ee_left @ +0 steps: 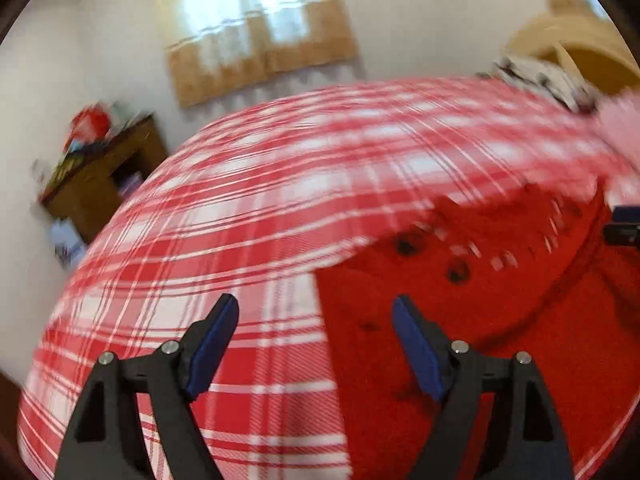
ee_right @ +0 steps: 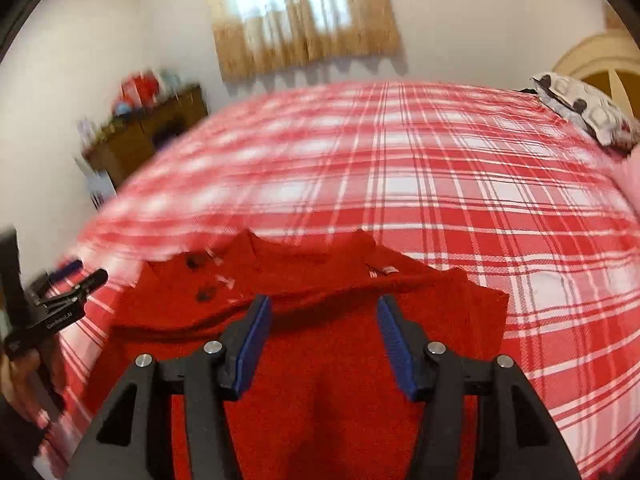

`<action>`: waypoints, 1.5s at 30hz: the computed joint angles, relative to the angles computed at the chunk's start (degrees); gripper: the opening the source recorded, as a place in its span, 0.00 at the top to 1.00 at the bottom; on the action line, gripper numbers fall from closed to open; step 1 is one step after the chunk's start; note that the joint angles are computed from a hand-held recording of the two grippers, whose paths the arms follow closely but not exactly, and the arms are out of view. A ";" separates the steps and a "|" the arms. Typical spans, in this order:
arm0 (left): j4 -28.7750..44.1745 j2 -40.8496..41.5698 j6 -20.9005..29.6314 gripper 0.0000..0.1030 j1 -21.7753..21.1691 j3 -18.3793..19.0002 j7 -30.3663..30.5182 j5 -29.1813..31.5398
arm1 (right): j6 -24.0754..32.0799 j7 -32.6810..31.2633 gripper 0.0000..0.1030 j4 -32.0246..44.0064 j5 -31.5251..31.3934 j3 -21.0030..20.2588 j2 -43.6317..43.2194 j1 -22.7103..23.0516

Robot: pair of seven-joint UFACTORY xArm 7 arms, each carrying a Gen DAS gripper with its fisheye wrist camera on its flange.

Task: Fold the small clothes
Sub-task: 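Open both grippers and release the folded dress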

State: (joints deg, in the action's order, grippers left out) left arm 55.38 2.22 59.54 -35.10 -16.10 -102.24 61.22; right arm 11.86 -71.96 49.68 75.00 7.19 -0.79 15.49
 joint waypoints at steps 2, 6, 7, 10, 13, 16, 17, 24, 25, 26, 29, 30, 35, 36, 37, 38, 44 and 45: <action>-4.31 -4.93 -1.46 0.19 0.64 0.11 -5.31 0.27 | -0.95 -3.90 0.44 -1.08 3.20 -0.05 -0.58 0.06; -8.87 -10.19 1.43 0.08 1.57 -3.45 -10.03 0.45 | -2.24 -2.66 0.44 -4.92 1.72 -0.77 -2.16 -0.30; -9.71 -10.93 0.22 0.08 1.57 -3.99 -9.88 0.48 | -1.97 -2.53 0.44 -6.01 1.73 -1.13 -2.94 -0.41; -8.00 -8.23 -2.30 0.08 1.39 -5.23 -8.09 0.78 | -1.54 -5.13 0.44 -9.53 3.49 -2.35 -6.12 -0.24; -3.39 -2.83 -3.97 0.05 0.39 -5.05 -3.47 1.40 | -1.34 -3.93 0.44 -13.21 1.61 -3.37 -9.35 -0.09; 0.57 1.30 -4.68 0.05 -0.55 -2.87 -0.05 1.57 | 0.44 -5.44 0.44 -16.61 2.61 -5.73 -13.47 0.71; 2.18 2.91 -4.51 0.05 -0.70 -1.98 1.28 0.40 | 0.77 -6.01 0.44 -17.40 2.82 -6.33 -14.41 0.83; 6.32 6.16 6.50 0.05 -2.28 3.49 1.90 -3.32 | 2.56 -6.96 0.43 -19.48 3.03 -9.54 -16.14 -0.60; 4.61 4.63 5.49 0.05 -1.37 3.91 0.39 -4.68 | 2.83 -6.80 0.43 -19.62 2.91 -9.82 -15.97 -0.98; 3.09 3.42 4.27 0.05 -0.62 3.93 -0.49 -5.64 | 3.19 -6.76 0.43 -19.65 2.88 -9.99 -15.82 -1.26; -2.01 -0.40 0.68 0.05 1.21 3.06 -3.05 -8.33 | 4.93 -6.20 0.43 -20.56 2.40 -10.63 -16.20 -2.43; -3.47 -1.57 -0.08 0.05 1.44 2.44 -4.03 -8.44 | 5.36 -6.40 0.43 -20.98 2.64 -10.82 -16.47 -2.69; -9.88 -7.52 -0.88 0.05 0.18 -2.62 -10.31 -7.51 | 5.99 -4.36 0.43 -22.50 -0.20 -10.41 -16.84 -3.49; -10.65 -8.31 -1.09 0.05 -0.22 -3.69 -11.16 -7.53 | 5.92 -4.48 0.43 -22.55 -0.21 -10.50 -16.79 -3.34; -11.00 -8.89 -1.46 0.05 -0.19 -4.15 -11.17 -7.59 | 5.63 -4.26 0.43 -22.43 -0.16 -10.40 -16.73 -3.16; -11.54 -9.40 -1.84 0.05 -0.68 -5.29 -12.56 -7.05 | 5.10 -3.89 0.43 -22.52 -0.12 -10.30 -16.89 -3.07; -10.42 -7.44 -2.95 0.04 -2.14 -7.39 -13.54 -4.52 | 3.26 -2.53 0.43 -22.99 -0.74 -9.91 -19.71 -0.49; -9.86 -6.82 -2.77 0.04 -2.45 -7.40 -13.43 -4.11 | 2.55 -4.43 0.43 -22.99 0.73 -10.02 -20.18 0.78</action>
